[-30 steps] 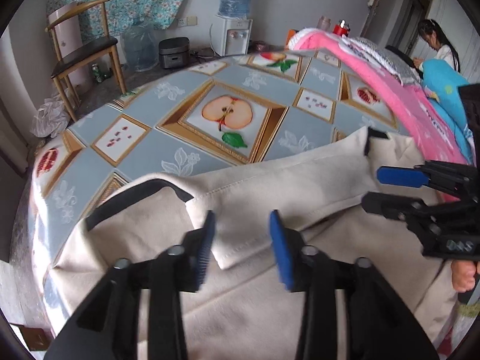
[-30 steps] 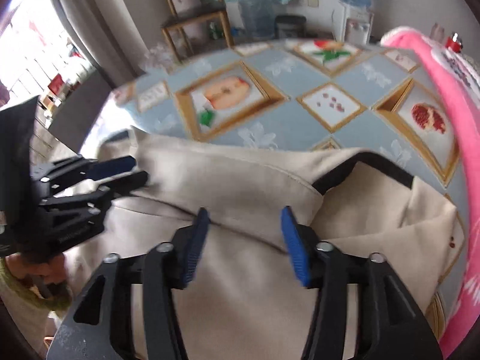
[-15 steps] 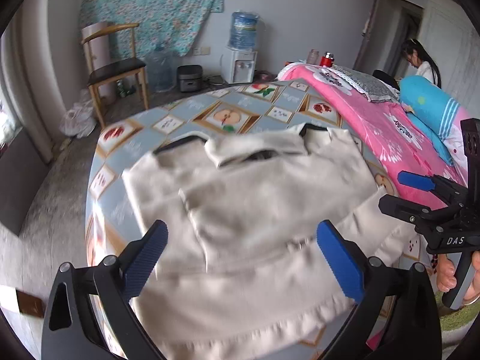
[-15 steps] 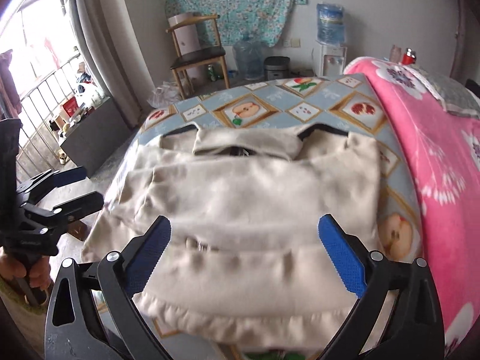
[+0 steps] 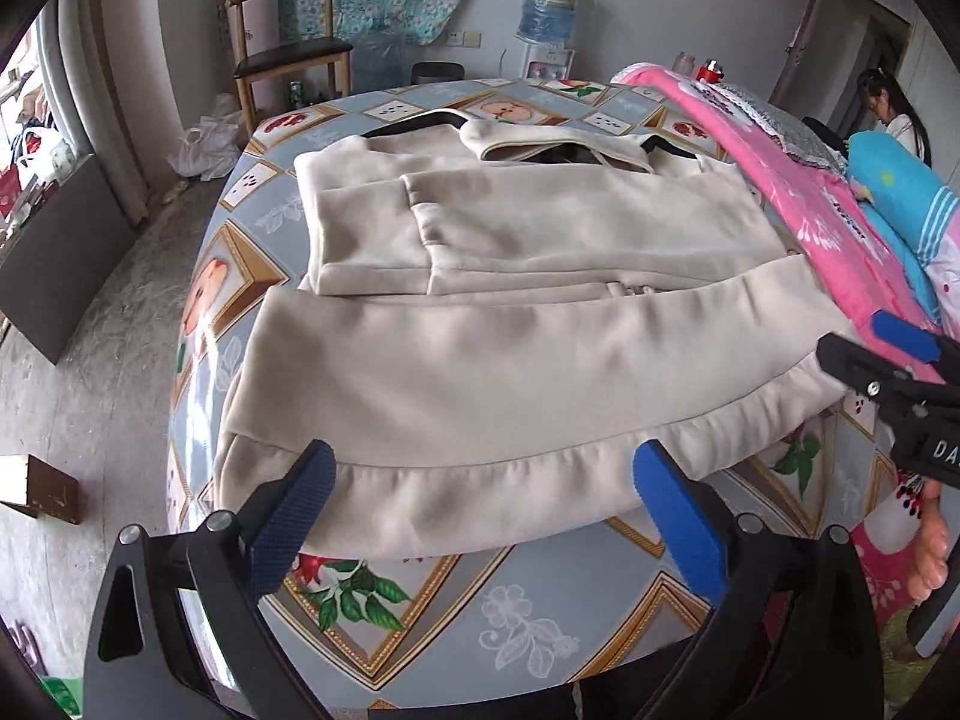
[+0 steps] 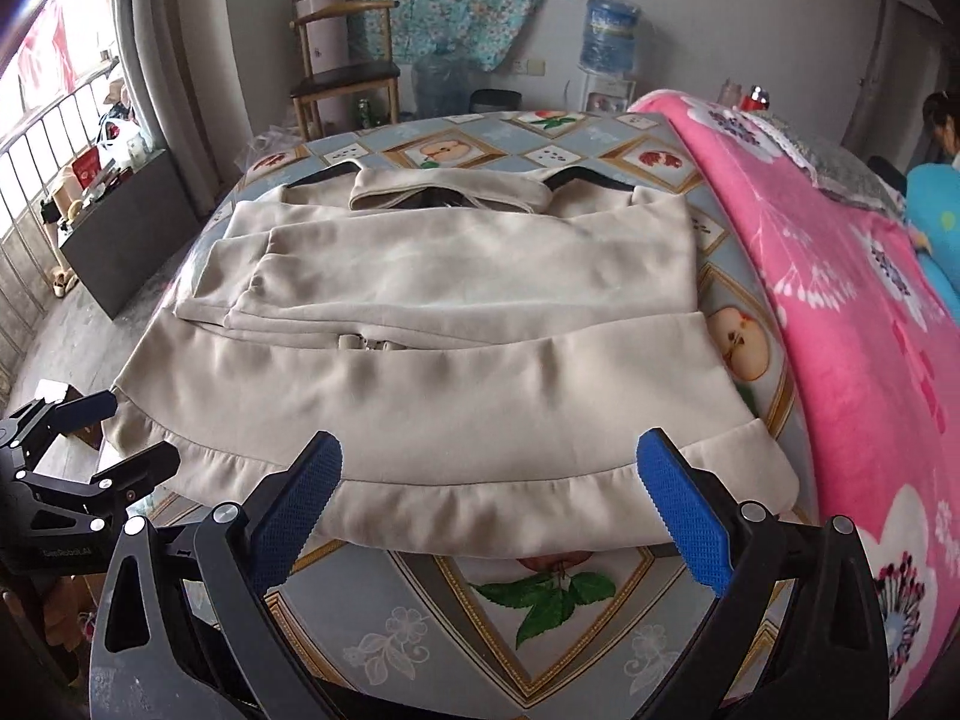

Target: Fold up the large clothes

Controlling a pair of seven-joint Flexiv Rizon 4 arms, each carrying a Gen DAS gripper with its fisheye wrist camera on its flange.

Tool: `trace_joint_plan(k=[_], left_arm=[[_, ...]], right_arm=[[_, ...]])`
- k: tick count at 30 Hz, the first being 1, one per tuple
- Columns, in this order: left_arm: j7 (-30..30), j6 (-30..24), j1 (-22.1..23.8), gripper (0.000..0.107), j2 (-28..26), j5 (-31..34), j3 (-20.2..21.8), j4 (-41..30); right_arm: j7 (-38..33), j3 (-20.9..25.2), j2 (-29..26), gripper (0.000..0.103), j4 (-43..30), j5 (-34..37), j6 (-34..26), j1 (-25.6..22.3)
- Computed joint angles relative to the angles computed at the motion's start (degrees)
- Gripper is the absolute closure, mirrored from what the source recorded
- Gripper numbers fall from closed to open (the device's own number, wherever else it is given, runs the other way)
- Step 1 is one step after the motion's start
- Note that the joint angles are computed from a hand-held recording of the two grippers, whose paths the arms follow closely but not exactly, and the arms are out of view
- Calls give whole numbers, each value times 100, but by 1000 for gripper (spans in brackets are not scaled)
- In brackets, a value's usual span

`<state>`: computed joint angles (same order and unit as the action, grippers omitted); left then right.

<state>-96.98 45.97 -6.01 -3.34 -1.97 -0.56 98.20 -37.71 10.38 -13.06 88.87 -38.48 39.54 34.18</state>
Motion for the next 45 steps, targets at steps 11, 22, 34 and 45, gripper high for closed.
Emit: trace_joint_plan(k=[11,22,34,45], left_arm=[[-191,314,67,9,142,280,45,53],[-226,84,39,9,-44,374,3,-90],[-370,-542,-64,9,-590,422,22,-473],[-732,-577,-178,9,-669,765,89,-586]], right_arm=[[640,-99,119,7,48,-242,305,-94],[452,-30,-68,7,-34,-209,45,-102],[-265,-109,-668,7,-401,601,-399,58],[-365,-145,-749,7,-466,972,-363,-8]])
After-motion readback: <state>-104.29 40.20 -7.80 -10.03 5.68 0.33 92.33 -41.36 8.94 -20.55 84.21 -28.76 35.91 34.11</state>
